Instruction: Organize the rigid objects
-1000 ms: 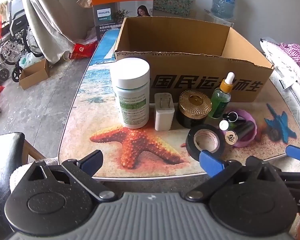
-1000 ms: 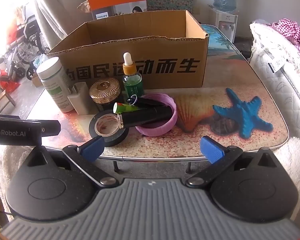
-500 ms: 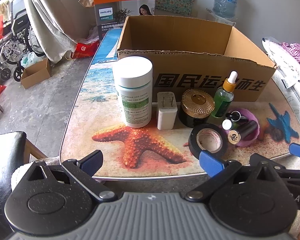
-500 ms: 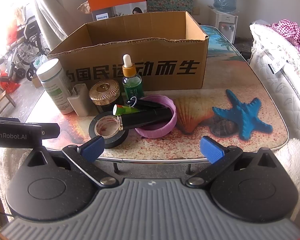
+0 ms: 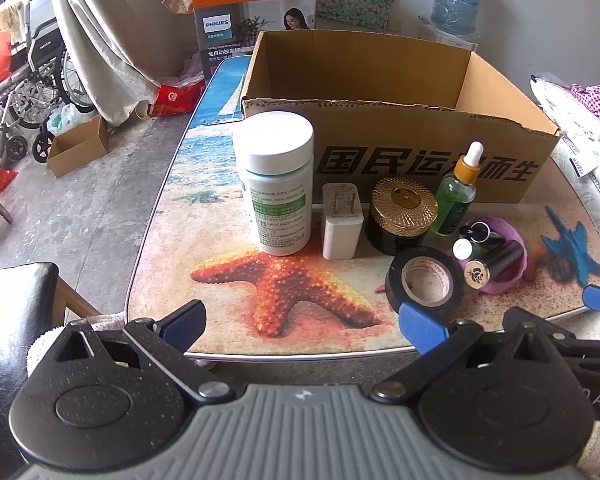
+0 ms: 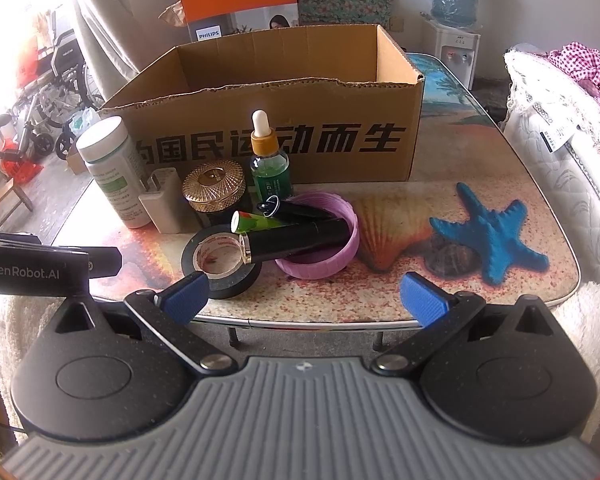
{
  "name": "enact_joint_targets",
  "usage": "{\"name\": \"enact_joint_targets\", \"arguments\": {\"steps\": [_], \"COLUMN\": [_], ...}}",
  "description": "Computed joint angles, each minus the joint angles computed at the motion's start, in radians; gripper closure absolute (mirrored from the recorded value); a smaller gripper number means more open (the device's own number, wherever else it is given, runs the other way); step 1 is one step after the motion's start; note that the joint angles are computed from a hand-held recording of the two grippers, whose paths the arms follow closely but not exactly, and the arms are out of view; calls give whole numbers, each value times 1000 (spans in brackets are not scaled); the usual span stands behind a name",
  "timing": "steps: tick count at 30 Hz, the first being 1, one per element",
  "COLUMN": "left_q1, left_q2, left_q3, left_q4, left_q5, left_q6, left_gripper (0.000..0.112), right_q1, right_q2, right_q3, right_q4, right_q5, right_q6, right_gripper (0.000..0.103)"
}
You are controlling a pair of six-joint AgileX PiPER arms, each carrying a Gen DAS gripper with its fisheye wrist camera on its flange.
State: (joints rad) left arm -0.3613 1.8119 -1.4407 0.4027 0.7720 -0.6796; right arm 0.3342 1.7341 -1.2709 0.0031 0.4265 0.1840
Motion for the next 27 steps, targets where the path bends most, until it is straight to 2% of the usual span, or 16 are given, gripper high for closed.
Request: {"name": "enact_joint_targets", "arguments": {"steps": [27], "left_q1": [9], "left_q2": [0], "left_q3": [8], "left_q4": [10], "left_q5": [5], "left_q6": [-4], "left_gripper": [9], "right_q1": [12], "right_q2": [19], "right_q3": [-25], "right_q4": [3], "right_q5": [18], "right_q6": [-10], "right_gripper": [1]}}
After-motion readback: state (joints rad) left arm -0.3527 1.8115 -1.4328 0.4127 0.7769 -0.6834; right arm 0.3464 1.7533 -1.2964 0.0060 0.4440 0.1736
